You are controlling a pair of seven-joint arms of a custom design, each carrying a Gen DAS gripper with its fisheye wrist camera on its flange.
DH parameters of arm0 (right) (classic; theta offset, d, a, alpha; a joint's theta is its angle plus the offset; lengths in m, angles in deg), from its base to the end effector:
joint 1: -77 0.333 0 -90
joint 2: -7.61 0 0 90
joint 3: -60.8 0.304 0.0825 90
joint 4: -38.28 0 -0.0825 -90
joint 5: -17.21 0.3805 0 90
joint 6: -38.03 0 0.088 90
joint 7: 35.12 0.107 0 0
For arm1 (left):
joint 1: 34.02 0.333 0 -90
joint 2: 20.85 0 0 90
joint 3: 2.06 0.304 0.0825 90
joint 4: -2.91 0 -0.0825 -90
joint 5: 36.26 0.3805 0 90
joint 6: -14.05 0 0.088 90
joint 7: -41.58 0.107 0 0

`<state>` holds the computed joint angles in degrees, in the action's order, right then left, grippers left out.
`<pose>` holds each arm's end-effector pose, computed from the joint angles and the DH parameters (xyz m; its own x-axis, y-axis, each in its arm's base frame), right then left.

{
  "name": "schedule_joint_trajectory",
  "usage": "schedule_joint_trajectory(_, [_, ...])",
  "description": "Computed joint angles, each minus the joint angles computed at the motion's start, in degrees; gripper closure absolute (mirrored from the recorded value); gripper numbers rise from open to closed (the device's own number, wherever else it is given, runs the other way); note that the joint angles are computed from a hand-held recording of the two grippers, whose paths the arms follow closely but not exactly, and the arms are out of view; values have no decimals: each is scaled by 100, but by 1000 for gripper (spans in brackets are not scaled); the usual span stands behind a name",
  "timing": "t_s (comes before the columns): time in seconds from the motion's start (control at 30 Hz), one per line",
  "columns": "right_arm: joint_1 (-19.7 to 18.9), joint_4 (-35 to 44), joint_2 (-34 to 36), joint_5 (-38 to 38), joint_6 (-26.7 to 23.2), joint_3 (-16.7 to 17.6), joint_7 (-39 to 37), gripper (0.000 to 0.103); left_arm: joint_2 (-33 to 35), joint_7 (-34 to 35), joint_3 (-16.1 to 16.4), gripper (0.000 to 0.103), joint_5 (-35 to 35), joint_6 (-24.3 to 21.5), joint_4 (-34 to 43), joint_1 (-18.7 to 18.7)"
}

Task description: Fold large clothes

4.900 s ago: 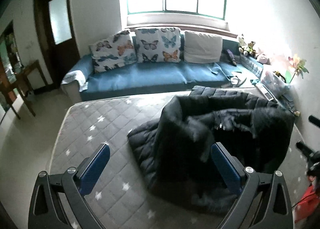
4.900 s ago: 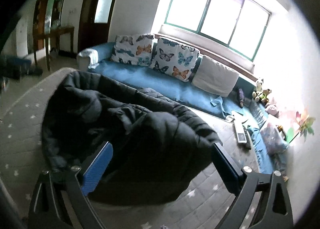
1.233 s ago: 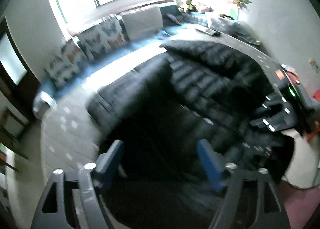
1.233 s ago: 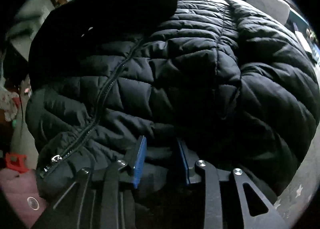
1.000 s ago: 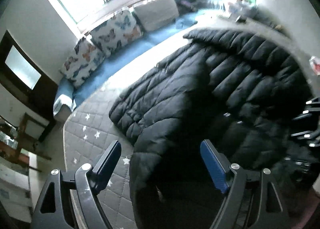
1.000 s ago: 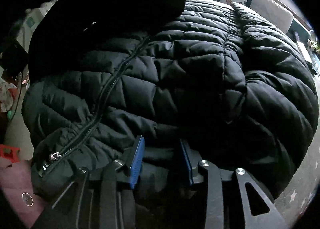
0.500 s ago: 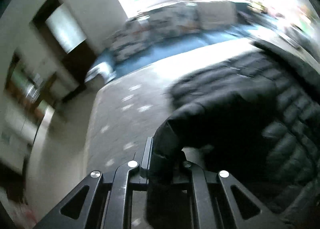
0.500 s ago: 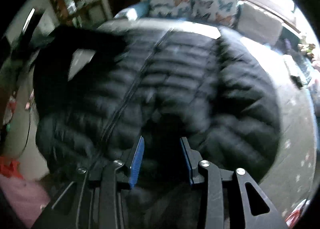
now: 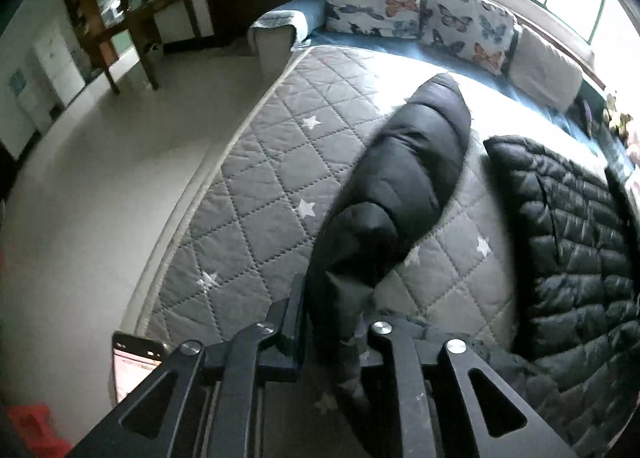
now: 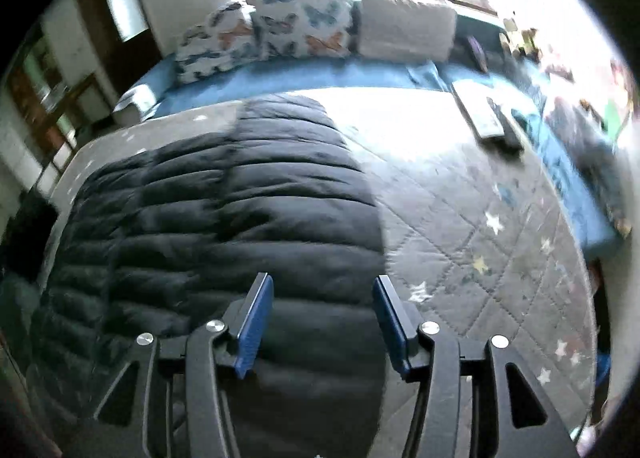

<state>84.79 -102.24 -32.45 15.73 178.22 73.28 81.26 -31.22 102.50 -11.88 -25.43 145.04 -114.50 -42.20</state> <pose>0.3667 0.1538 0.5975 -0.0464 -0.9906 -0.1289 -0.7682 0.1178 -0.6292 0.5123 -0.1674 0.5512 0.0940 -0.9956 0.0056 -0.8931 -0.0868 -0.4413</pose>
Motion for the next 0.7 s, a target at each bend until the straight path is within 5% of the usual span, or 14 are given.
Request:
schedule_joint_trajectory(0.13, [250, -87, 454, 824, 412, -751, -446, 46, -4, -295, -133, 69, 547, -270, 13, 47])
schedule_joint_trajectory(0.3, [125, -151, 792, 1216, 940, -819, -561, 46, 337, -447, -170, 69, 755, -521, 310, -15])
schedule_joint_trajectory(0.4, [564, -207, 994, 2086, 1304, -1323, -1154, 45, 600, -428, -189, 69, 897, -613, 498, -73])
schedule_joint_trajectory(0.47, [1185, -208, 1097, 3128, 1466, -1864, -1946, 45, 731, -438, -188, 69, 880, -634, 605, -112])
schedule_joint_trajectory(0.57, [1824, -121, 1176, 4361, 1585, -2315, -2996, 45, 808, -354, -174, 83, 915, -517, 633, -149])
schedule_joint_trajectory(0.63, [1694, -81, 1200, 4426, 1601, -2144, -3035, 45, 834, -376, -185, 91, 1051, -412, 619, -175])
schedule_joint_trajectory(0.67, [1622, -94, 1160, 4450, 1696, -1996, -3045, 53, 864, -537, -213, 92, 1279, -446, 652, -197])
schedule_joint_trajectory(0.7, [1520, -107, 1115, 4447, 1740, -1867, -3051, 76, 892, -666, -236, 93, 1495, -493, 692, -223])
